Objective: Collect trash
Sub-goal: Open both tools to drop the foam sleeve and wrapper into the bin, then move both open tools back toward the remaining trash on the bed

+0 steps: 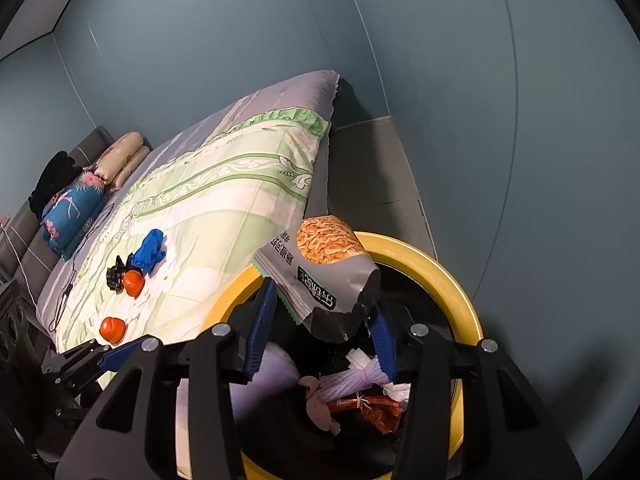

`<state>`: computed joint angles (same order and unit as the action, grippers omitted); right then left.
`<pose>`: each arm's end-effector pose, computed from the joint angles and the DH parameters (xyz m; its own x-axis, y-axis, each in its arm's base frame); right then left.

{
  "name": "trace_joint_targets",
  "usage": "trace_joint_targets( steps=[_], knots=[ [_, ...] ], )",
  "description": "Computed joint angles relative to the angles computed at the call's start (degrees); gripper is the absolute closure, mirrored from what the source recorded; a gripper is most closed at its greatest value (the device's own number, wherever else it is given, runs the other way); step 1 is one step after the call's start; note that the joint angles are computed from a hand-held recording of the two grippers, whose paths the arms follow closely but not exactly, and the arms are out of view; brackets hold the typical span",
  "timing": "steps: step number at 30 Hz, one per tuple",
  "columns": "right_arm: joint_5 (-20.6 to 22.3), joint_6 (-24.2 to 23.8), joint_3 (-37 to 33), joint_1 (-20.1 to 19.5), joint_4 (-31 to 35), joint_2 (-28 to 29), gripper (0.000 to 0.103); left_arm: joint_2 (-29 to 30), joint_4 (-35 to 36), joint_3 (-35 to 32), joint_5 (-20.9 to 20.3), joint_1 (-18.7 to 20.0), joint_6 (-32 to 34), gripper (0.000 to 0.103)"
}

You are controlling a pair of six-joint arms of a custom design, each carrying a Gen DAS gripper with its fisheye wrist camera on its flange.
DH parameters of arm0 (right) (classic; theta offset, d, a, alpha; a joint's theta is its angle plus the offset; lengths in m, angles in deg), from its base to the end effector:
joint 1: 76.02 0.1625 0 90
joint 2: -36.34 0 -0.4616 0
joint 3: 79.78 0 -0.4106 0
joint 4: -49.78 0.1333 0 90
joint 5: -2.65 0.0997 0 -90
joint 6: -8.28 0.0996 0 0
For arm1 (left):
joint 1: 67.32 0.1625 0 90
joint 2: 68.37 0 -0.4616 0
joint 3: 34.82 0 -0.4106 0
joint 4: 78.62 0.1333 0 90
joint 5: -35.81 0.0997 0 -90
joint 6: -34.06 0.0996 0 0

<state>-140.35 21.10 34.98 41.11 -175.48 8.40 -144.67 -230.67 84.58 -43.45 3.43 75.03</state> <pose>0.2948 -0.4575 0.0037 -0.8551 0.3820 0.3506 -0.1157 0.5186 -0.8472 -0.0331 -0.5553 0.2702 -0.5110 0.7869 -0.3460 0.8567 0.4993 -0.1296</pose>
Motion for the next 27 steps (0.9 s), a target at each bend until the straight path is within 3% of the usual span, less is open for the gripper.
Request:
trace_joint_targets(
  steps=[5,24,27],
  knots=[
    [0.8,0.3,0.4,0.0,-1.4,-0.1,0.048,-0.4,-0.5,0.1,-0.1,0.1,-0.2,0.048],
    [1.0,-1.5,-0.5,0.9,-2.0,-0.3,0.048,-2.0,-1.7,-1.1,0.6,0.4,-0.8,0.048],
    [1.0,-1.9,-0.8,1.2,-1.7,-0.3,0.047,-2.3,-2.0,-1.5,0.8,0.5,-0.9,0.043]
  ],
)
